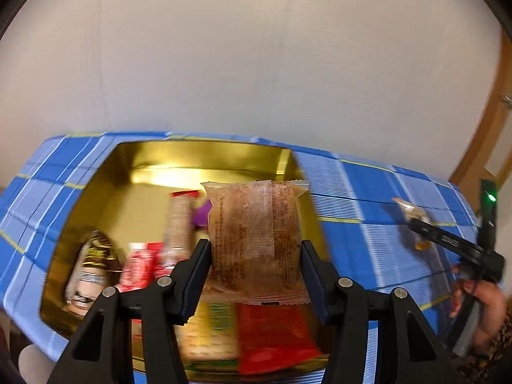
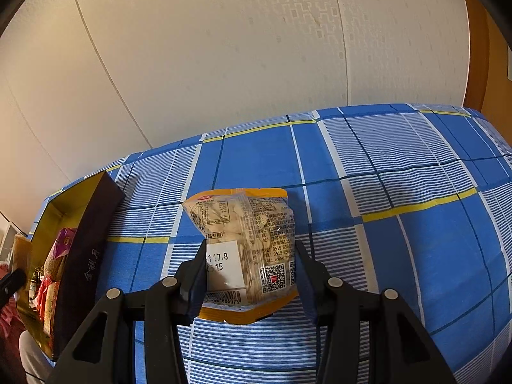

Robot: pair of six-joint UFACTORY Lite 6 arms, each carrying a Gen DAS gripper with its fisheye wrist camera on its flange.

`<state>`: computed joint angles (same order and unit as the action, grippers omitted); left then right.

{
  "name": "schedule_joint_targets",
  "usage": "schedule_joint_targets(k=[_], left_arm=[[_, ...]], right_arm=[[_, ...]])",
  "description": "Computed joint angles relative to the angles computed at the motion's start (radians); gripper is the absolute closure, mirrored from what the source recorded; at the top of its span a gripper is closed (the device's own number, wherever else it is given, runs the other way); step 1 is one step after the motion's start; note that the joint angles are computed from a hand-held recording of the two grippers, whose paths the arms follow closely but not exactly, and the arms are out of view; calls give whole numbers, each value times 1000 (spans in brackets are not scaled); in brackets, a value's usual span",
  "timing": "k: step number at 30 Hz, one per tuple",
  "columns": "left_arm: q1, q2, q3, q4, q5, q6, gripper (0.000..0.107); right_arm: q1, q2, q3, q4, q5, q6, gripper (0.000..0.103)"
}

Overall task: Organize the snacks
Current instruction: 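Lower the brown bread pack into the tin and open the left tool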

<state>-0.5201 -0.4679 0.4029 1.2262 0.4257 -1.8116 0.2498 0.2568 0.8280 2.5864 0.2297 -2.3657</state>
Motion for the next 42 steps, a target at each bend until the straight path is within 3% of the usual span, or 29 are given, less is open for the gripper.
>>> schedule_joint_targets(k=[8,16,20,25,26,27,29,35,37,39,42], left_arm=[[408,24,-20,-325,-172,497,51],[535,214,47,-132,-210,376,50],[552,286,79,52,-191,191,46],[537,223,33,151,-181,92,41],[524,213,24,161,-169,75,43],[491,187,7,147,-137,70,53],[459,184,-3,174,-119,45,63],[448,251,37,190,-93,17,63],[447,226,30,138,-98,53,60],[428,177,6,94,-95,81,46],[336,77,-49,35,-30,97,41]], right_arm=[[3,11,6,23,-2,-27,54],[7,6,0,65,0,-75,54],[6,14,6,52,-2,-60,54],[15,20,14,69,-5,-81,54],[17,20,13,75,-5,-87,54],[18,19,13,75,-5,-90,54],[19,18,11,86,-2,-104,54],[17,0,-8,92,12,-106,54],[15,-21,-24,60,27,-67,54],[26,-47,-45,69,44,-71,54],[54,-86,-79,105,74,-102,54]])
